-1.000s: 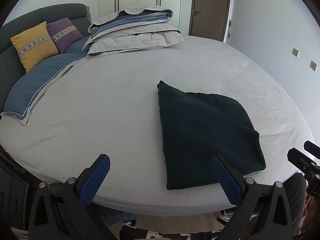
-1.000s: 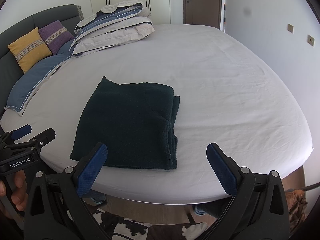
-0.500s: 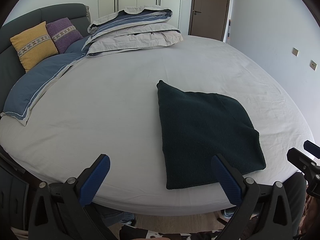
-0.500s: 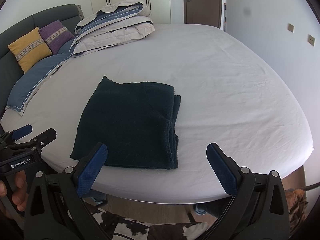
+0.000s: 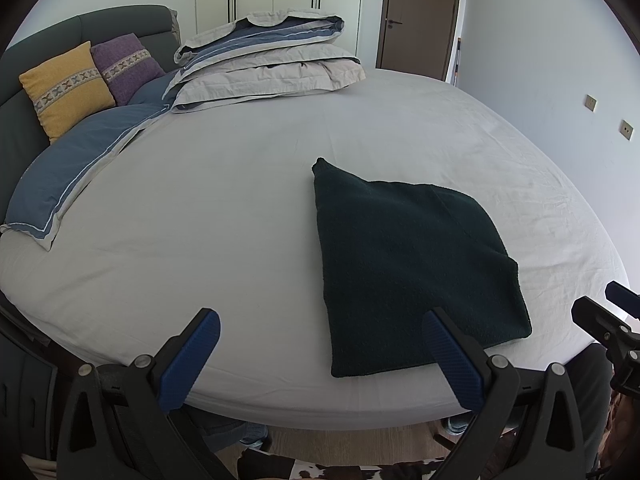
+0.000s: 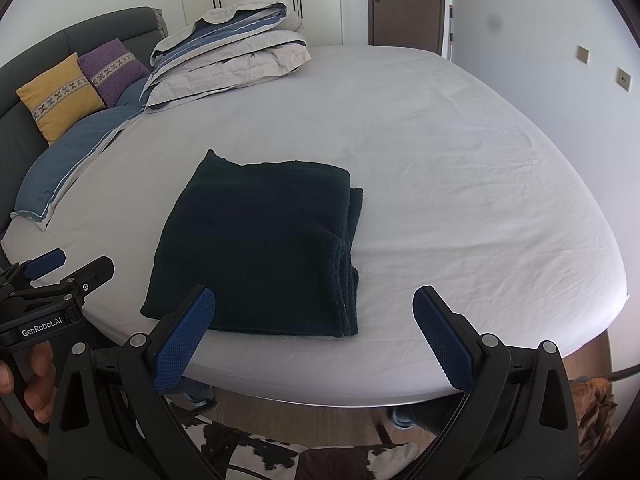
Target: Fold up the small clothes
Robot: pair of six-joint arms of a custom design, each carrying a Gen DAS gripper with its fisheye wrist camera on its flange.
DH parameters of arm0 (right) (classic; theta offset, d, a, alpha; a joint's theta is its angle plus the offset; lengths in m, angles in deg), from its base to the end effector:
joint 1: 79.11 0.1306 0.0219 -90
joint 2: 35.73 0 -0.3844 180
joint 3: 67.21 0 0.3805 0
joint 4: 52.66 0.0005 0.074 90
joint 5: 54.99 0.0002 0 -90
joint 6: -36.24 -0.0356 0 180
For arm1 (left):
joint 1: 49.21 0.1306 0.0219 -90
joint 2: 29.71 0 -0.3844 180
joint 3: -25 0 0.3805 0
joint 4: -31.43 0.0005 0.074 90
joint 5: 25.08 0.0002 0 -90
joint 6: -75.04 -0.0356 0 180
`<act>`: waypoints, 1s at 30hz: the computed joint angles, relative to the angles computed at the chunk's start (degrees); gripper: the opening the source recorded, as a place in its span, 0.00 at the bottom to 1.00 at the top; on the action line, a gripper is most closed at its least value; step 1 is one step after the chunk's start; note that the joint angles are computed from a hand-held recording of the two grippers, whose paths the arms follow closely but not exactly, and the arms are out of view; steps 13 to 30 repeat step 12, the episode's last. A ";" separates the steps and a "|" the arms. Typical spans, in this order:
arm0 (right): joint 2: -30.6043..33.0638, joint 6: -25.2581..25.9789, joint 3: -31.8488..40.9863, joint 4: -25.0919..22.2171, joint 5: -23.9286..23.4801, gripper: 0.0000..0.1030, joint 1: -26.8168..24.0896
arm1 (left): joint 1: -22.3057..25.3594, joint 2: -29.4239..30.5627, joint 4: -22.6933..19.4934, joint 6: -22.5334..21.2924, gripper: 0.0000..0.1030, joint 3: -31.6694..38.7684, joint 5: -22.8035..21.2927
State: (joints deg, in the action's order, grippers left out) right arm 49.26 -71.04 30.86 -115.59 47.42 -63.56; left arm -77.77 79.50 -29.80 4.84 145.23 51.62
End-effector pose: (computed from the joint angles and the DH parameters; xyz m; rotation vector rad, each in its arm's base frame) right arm 0.4154 0.1071 0.5164 0.1322 2.4100 -0.0025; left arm 0.5230 -0.2759 0.4827 0.0829 2.4166 -0.1012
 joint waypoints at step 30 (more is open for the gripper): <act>-0.02 0.72 -0.61 0.44 -1.03 0.98 -0.65 | 0.30 0.27 -0.04 -0.14 1.00 0.13 0.57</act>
